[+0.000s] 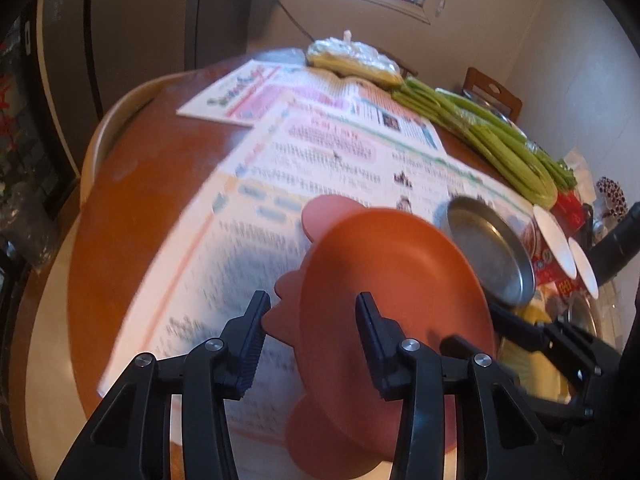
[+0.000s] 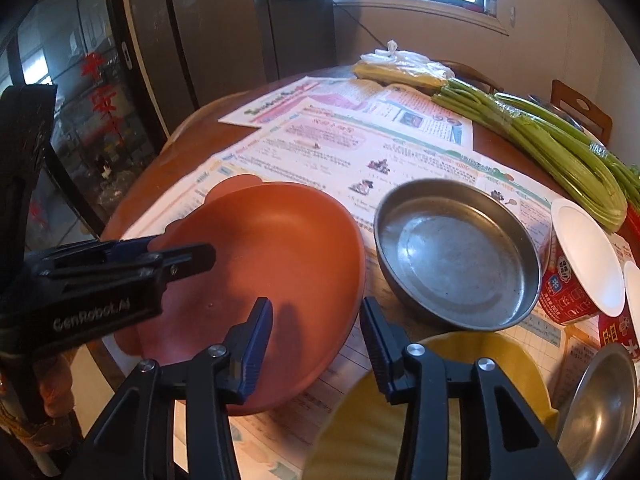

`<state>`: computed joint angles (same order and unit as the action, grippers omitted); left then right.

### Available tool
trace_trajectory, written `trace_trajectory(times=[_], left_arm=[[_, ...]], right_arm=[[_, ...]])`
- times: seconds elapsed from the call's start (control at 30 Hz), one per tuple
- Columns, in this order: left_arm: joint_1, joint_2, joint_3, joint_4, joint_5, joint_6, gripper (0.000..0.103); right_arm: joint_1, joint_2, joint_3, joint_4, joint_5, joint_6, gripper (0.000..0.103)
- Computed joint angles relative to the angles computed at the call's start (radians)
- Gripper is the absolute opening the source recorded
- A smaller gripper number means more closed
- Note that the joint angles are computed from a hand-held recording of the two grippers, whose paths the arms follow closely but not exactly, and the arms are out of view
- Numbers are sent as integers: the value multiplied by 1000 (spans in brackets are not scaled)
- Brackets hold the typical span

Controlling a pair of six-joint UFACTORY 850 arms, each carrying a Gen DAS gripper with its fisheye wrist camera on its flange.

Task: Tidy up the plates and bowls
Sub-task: 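Grasp the rim of the orange plate with the left tool and lift, then carry the orange plate aside and set it down, opening the left tool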

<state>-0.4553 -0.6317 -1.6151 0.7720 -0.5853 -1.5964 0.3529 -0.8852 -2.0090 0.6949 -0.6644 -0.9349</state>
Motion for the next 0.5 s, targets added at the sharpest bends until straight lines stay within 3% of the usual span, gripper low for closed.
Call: trace_trajectory(times=[0.5], left_arm=[[84, -135, -193, -128, -10, 242, 46]], right_arm=[[4, -47, -70, 36, -45, 98, 46]])
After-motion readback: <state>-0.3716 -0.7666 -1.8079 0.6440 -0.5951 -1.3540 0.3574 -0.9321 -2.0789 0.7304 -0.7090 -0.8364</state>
